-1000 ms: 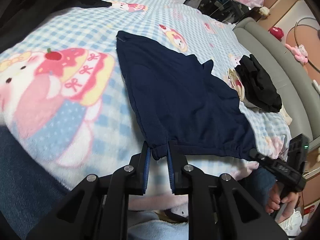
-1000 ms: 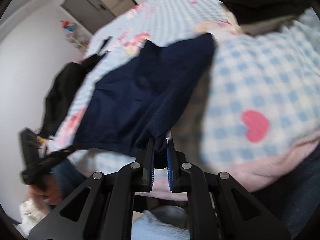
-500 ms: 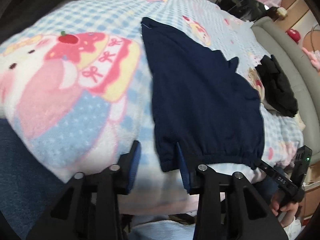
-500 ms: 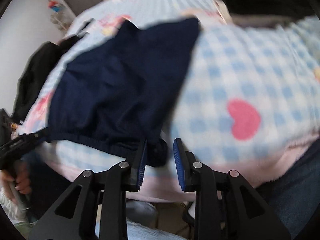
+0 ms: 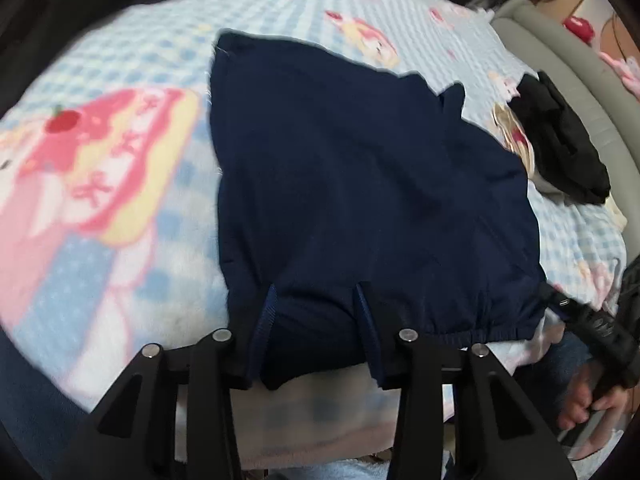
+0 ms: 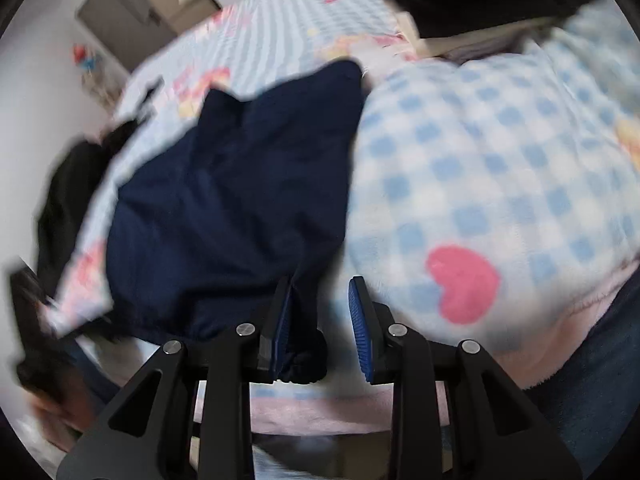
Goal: Fold clothes
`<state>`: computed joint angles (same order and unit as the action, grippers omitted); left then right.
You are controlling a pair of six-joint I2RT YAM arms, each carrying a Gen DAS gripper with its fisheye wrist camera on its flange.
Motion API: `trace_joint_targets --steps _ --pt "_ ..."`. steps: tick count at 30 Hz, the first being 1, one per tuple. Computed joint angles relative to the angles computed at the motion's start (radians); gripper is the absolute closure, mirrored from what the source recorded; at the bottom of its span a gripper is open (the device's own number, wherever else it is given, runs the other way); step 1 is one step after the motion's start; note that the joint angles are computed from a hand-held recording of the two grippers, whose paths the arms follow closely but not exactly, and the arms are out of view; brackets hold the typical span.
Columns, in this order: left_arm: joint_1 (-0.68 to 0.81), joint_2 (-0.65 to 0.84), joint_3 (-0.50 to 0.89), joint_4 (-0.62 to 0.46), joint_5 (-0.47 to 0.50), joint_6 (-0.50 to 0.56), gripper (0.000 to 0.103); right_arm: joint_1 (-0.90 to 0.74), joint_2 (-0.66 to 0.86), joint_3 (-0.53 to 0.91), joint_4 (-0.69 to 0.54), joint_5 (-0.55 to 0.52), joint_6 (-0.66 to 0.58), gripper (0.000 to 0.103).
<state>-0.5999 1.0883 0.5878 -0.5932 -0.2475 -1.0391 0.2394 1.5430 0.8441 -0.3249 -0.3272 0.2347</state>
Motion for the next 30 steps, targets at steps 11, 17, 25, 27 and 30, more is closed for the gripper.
trace_joint_targets --steps 11,17,25,27,30 --pt "0.186 0.549 0.662 -0.003 0.038 0.527 0.052 -0.056 0.458 0.568 -0.103 0.000 -0.084 0.070" --pt "0.251 0.920 1.001 0.005 0.201 0.635 0.052 -0.083 0.611 0.693 -0.098 -0.071 -0.045 0.054" --pt "0.282 0.978 1.009 0.109 0.220 0.635 0.098 -0.013 0.645 0.687 -0.013 -0.011 -0.101 0.099" --pt "0.309 1.027 1.051 0.081 0.249 0.605 0.092 -0.018 0.638 0.672 0.018 0.038 -0.083 0.099" --pt "0.337 1.037 1.034 0.091 0.310 0.590 0.081 -0.010 0.699 0.727 -0.020 0.109 -0.090 0.098"
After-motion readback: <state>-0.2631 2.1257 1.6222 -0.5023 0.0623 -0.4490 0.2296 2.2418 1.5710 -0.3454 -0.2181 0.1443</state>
